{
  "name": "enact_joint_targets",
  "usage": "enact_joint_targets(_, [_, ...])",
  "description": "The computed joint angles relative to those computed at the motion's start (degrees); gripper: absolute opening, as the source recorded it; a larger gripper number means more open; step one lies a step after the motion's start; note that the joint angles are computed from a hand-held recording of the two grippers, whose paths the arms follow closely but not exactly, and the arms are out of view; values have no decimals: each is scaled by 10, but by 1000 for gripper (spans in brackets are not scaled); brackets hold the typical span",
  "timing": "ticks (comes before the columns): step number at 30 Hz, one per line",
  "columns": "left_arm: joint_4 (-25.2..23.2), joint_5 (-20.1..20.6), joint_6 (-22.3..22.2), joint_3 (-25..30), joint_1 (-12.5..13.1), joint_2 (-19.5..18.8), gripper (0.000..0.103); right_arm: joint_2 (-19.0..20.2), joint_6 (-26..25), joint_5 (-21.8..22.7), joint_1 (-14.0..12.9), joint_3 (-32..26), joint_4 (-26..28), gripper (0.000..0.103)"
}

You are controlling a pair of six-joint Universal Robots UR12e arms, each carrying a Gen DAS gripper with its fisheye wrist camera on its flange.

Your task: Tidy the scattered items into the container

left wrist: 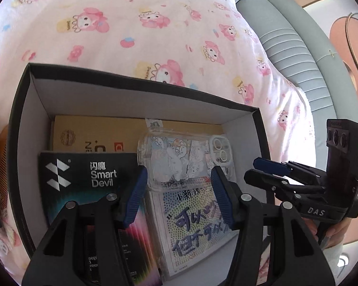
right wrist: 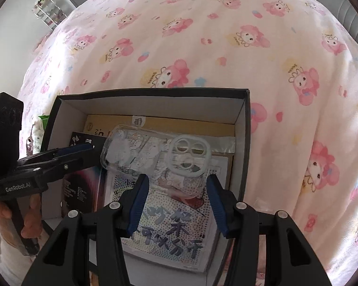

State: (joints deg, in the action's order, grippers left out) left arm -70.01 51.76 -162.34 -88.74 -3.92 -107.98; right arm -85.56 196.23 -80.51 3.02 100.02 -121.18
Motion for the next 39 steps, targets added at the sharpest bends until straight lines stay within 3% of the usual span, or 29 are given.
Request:
enact_joint_targets(2, [10, 10, -9, -1, -1, -1, 56, 0, 6, 5, 0, 5, -10, 47])
enact_joint_targets(5, [38, 15, -33, -10, 5, 4, 56, -8, 24, -23, 6, 21, -51, 47])
enact_joint_targets(8, [65, 14, -61, -18, 12, 9, 56, -17, 37, -6, 1, 36, -89, 47])
enact_joint_targets(10, [78, 25, -72, -19, 10, 9, 56, -22, 42, -43, 8, 41, -111, 44])
enact_joint_targets(12, [81, 35, -73, -17, 4, 7, 56, -28, 51, -100, 19, 47, -136, 28])
enact_joint_targets(14, [57, 32, -58, -11, 1, 4, 56, -33, 52, -114, 20, 53, -152, 28])
enact_joint_targets(19, [-21, 6, 7, 2, -2, 3, 56, -48, 30, -39, 8, 66, -143, 27])
enact_joint_targets(21, [-13, 14, 10, -1, -3, 7, 56, -45, 5, 24, 4, 64, -114, 27])
enact_joint_targets(23, [11, 33, 3, -5, -4, 10, 56, -34, -14, 58, 4, 58, -90, 27])
enact_joint_targets(29, [0, 32, -10, 3, 2, -2, 56, 12, -30, 14, 19, 23, -32, 27])
enact_joint_targets(33, [4, 16, -15, 1, 8, -3, 56, 22, -24, -20, 22, 20, -57, 27])
enact_joint_targets(35, [15, 13, -17, -1, 8, -3, 56, 18, -5, -10, 13, 30, -92, 27])
enact_joint_targets(37, [37, 24, -32, -3, 4, -4, 56, 4, 29, 48, -10, 52, -131, 27])
enact_joint_targets(39, [52, 38, -48, 3, -3, -11, 56, -12, 29, 56, -20, 63, -151, 27])
